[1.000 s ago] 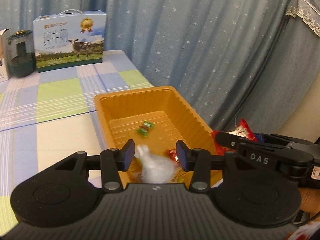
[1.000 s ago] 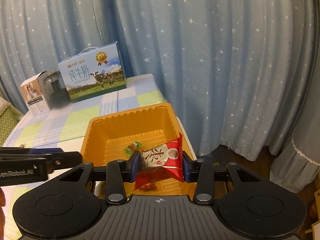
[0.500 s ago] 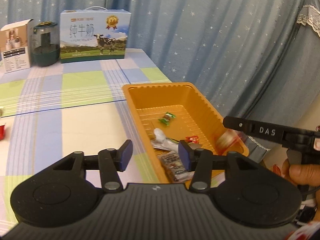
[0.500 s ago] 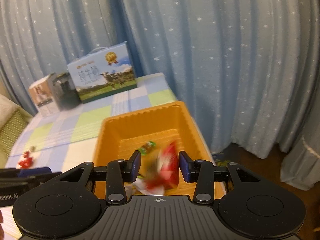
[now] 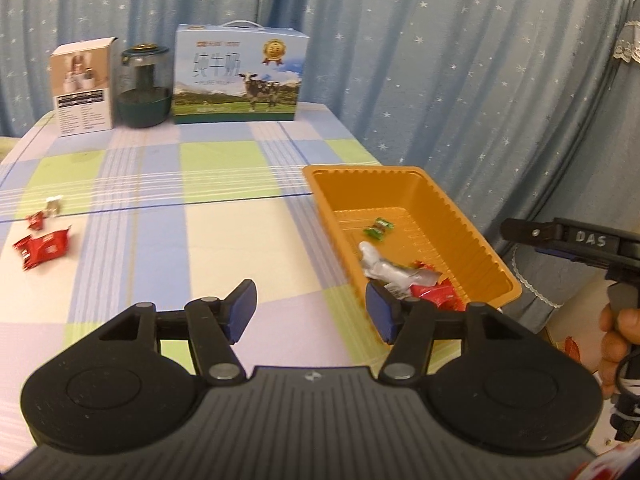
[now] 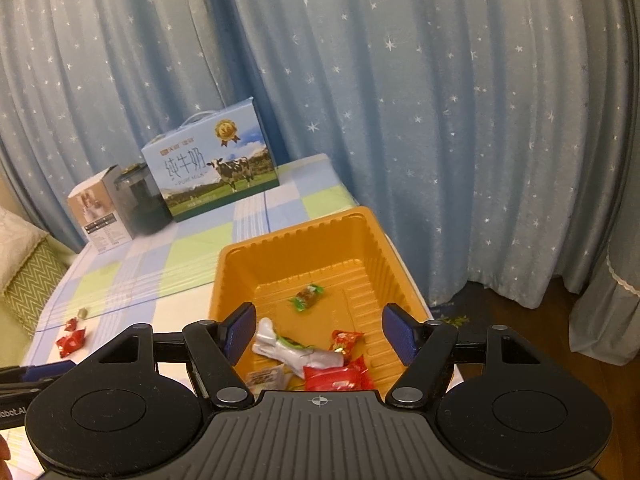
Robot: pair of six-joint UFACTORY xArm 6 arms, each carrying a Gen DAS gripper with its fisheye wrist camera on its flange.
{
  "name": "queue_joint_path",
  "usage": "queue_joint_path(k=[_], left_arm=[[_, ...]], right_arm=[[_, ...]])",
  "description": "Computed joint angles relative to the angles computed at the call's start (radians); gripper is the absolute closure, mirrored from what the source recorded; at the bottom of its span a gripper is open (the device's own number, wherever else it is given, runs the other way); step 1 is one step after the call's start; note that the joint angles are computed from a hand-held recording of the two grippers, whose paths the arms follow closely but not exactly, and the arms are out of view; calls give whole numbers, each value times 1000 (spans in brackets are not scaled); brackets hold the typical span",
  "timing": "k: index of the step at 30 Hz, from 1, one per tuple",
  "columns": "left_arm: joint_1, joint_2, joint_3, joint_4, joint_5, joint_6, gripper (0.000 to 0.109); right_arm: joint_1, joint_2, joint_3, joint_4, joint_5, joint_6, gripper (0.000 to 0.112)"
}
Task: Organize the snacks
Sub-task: 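Open both tools to drop the bag and candy into the orange tray, then move both tools back toward the remaining red candies on the table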
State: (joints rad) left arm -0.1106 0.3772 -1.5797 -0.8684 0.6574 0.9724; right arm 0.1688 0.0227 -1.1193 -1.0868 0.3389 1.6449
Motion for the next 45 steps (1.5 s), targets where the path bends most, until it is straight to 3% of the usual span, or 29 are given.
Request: queue_joint_path(k=[12, 26, 34, 45], left_arm=[[91, -130, 151, -13, -44, 54, 46], [234, -156, 161, -12, -59, 69, 40], [295, -84, 76, 34, -61, 30, 39], [331, 95, -141, 122, -56, -17, 38]], right_arm=[[125, -11, -33, -23, 32, 64, 42], [240, 150, -229, 29, 22, -7, 42], [273, 263, -352, 122, 13, -137, 42], [299, 499, -616, 356, -10, -509, 42]])
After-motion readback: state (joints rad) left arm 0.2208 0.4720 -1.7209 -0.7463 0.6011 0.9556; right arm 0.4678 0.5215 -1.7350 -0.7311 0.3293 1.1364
